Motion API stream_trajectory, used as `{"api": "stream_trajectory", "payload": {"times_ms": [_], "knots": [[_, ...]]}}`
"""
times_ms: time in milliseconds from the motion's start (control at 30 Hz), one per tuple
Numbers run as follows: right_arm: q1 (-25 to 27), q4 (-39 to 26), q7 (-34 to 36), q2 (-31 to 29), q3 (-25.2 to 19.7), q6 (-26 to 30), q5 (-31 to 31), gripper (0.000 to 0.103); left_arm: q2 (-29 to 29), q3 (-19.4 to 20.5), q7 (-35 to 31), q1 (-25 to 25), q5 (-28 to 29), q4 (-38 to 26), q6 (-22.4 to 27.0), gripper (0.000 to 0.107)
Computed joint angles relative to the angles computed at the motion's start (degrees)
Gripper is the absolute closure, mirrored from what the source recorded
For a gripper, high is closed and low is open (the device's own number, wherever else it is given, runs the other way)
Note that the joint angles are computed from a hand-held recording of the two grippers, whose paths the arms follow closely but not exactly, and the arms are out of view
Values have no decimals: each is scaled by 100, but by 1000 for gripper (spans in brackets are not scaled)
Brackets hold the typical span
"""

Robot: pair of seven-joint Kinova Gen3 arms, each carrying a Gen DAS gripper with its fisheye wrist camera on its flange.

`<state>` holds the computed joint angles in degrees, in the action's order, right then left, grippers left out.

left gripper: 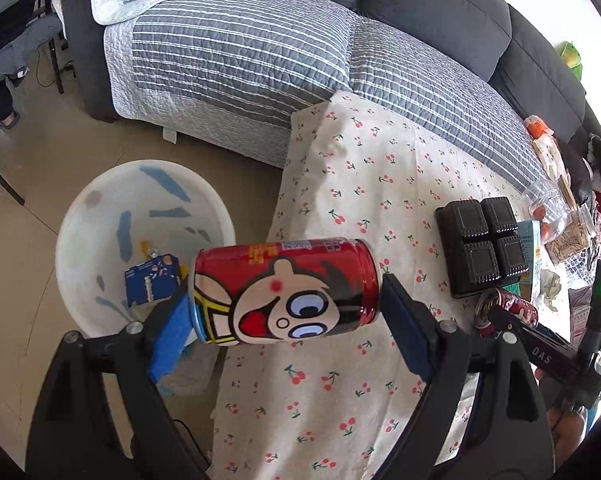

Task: Collect trash
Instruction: 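Carry the red cartoon can to the white bin and release it with the left tool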

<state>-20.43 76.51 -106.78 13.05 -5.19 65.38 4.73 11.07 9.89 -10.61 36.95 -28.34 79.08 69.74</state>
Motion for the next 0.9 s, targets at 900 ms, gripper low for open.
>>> {"api": "stream_trajectory", "payload": {"times_ms": [900], "knots": [[-326,402,-346,-711,-289,-399,341,14,-1330,533,237,-1005,-265,1722,-235,20]]}}
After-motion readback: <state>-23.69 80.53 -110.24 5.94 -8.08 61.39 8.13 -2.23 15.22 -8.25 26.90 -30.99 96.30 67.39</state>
